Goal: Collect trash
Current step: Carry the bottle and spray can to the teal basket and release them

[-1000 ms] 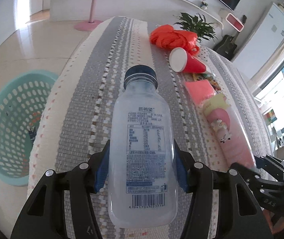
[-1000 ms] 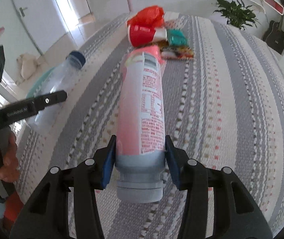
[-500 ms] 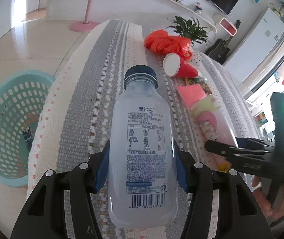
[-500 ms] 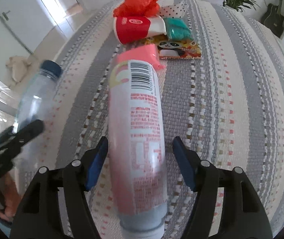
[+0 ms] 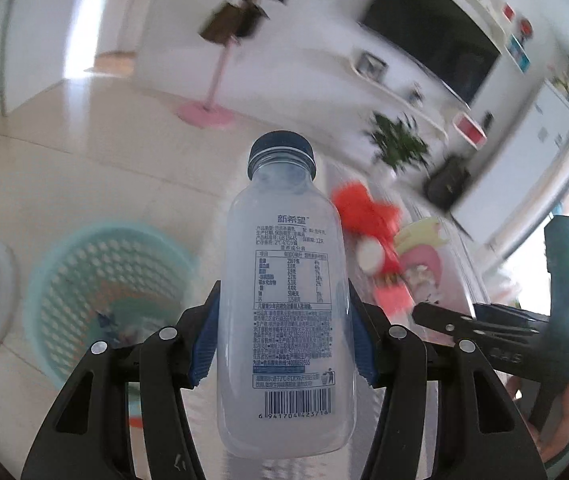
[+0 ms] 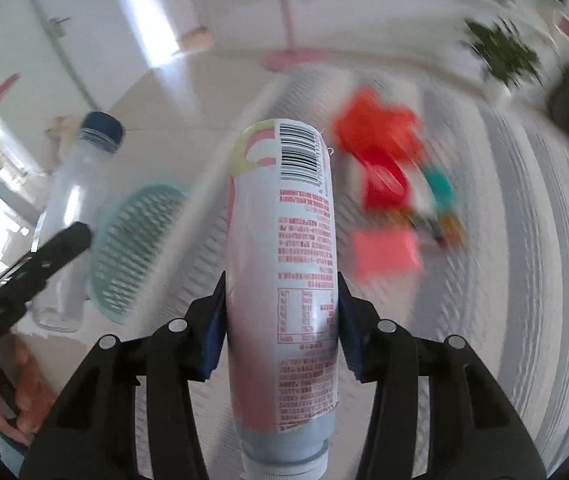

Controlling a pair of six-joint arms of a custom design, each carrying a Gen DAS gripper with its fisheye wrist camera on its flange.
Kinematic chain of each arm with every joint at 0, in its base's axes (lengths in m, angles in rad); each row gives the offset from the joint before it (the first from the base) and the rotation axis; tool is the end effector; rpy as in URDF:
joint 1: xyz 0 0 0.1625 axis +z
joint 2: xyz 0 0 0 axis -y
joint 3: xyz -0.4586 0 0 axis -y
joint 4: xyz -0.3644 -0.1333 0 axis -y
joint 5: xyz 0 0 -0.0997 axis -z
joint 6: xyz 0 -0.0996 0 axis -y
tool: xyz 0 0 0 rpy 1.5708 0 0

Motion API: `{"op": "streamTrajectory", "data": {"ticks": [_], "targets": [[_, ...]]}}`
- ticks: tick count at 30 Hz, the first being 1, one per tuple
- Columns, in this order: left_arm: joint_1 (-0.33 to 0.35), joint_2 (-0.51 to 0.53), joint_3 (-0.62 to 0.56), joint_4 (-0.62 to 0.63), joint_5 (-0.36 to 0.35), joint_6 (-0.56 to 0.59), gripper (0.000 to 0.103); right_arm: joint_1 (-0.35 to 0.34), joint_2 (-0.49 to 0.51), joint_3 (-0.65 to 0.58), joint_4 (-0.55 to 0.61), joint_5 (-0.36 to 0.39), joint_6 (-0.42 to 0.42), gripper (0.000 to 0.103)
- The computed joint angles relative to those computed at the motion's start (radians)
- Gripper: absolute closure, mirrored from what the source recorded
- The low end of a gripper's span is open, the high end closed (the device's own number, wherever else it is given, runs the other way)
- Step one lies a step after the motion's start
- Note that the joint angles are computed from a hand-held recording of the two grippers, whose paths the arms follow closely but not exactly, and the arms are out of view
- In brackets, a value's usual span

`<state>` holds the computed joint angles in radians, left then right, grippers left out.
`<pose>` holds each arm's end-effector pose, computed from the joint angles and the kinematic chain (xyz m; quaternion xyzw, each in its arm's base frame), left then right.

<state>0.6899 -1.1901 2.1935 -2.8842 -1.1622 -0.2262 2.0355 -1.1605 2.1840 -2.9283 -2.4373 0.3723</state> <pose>-0.2672 -0.4446 0.2243 0.2814 0.9262 -0.2340 0.0910 0.2700 -0.4104 0.2436 -0.0284 -0.8972 0.3061 0.3169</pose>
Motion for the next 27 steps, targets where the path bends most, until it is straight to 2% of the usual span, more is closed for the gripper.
{"op": "streamTrajectory", "data": {"ticks": [7, 10, 14, 19, 24, 27], "targets": [[0.074, -0.045, -0.070, 0.005, 0.122, 0.009, 0.049, 0.047, 0.170, -0.251, 0.004, 0.076, -0.175, 0.058], [0.107, -0.044, -0.093, 0.013, 0.168, 0.007, 0.049, 0.051, 0.233, -0.328, 0.008, 0.102, -0.212, 0.058], [0.162, -0.026, -0.117, 0.035, 0.203, -0.009, 0.049, 0.025, 0.296, -0.408, 0.050, 0.164, -0.180, 0.058], [0.222, 0.000, -0.132, 0.046, 0.194, -0.014, 0.049, -0.006, 0.362, -0.478, 0.103, 0.212, -0.135, 0.057], [0.246, 0.010, -0.125, 0.034, 0.187, -0.017, 0.041, -0.032, 0.386, -0.492, 0.133, 0.247, -0.128, 0.052], [0.240, 0.007, -0.118, 0.030, 0.188, -0.011, 0.040, -0.038, 0.369, -0.469, 0.128, 0.255, -0.135, 0.049]]}}
